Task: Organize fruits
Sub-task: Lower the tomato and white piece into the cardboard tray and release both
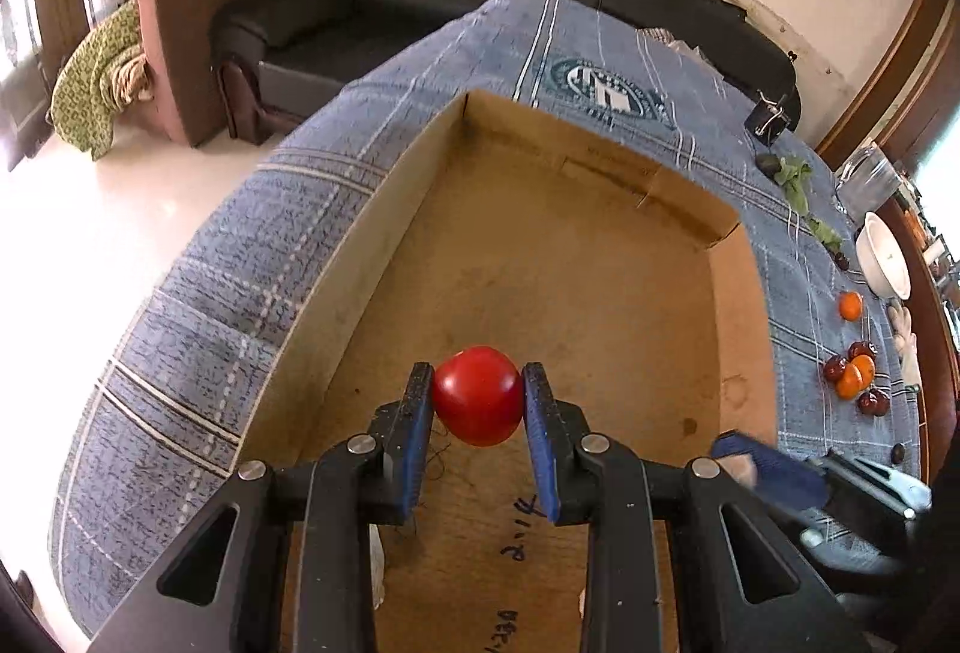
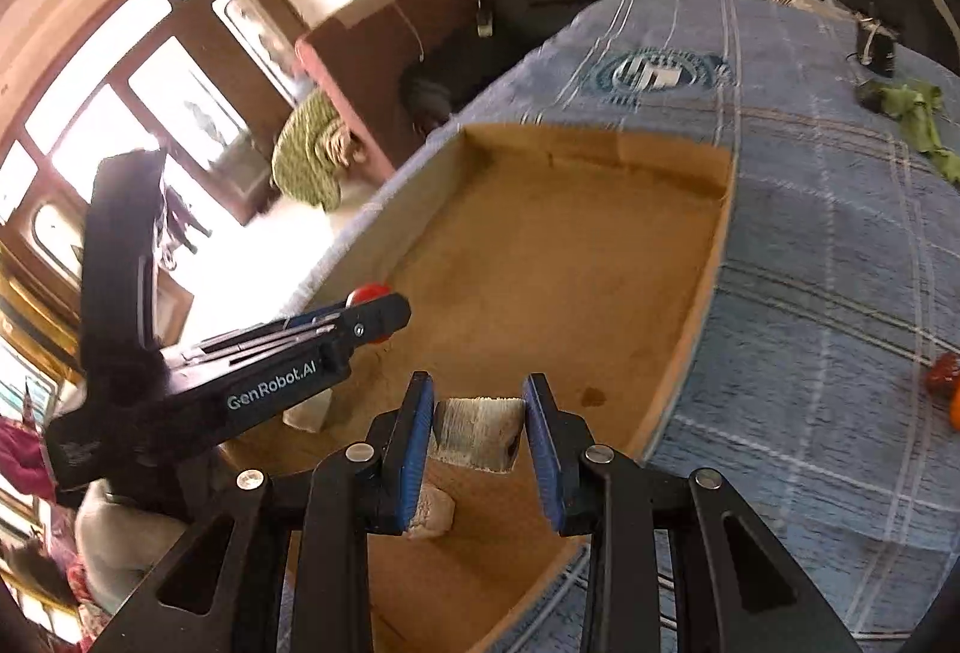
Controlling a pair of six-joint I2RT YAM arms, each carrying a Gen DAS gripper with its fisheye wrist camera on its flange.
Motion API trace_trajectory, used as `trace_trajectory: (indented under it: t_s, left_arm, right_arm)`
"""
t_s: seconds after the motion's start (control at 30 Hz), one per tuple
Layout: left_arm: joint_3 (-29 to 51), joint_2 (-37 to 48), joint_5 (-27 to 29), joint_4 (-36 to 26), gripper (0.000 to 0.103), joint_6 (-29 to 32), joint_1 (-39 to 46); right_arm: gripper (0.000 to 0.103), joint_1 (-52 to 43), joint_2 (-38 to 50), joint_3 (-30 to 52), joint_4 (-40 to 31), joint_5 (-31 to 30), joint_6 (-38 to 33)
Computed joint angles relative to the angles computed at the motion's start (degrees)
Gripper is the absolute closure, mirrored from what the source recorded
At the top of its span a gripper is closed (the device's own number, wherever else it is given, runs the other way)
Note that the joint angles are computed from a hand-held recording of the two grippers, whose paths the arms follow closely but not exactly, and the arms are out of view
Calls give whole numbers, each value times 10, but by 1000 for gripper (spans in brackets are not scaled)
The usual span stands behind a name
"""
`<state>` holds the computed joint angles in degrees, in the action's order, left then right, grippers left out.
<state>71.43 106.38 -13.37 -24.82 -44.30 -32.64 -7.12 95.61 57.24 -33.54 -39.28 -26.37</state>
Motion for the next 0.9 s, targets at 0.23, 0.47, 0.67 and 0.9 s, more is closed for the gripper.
trace_trajectory:
  t_s: [0.23, 0.47, 0.67, 0.9]
  left_arm:
    - [-25, -5, 10, 19, 74, -16, 10]
    - [-69, -53, -5, 33, 71, -46, 8]
    - [-105, -147, -90, 11, 58, -90, -38]
    - [-100, -219, -209, -36, 42, -135, -130]
  right_arm:
    - [68, 37, 21, -12, 43, 33, 13]
    - [67, 55, 12, -32, 80, 55, 16]
    - [60, 42, -24, -46, 70, 38, 4]
    - [50, -19, -74, -51, 35, -8, -23]
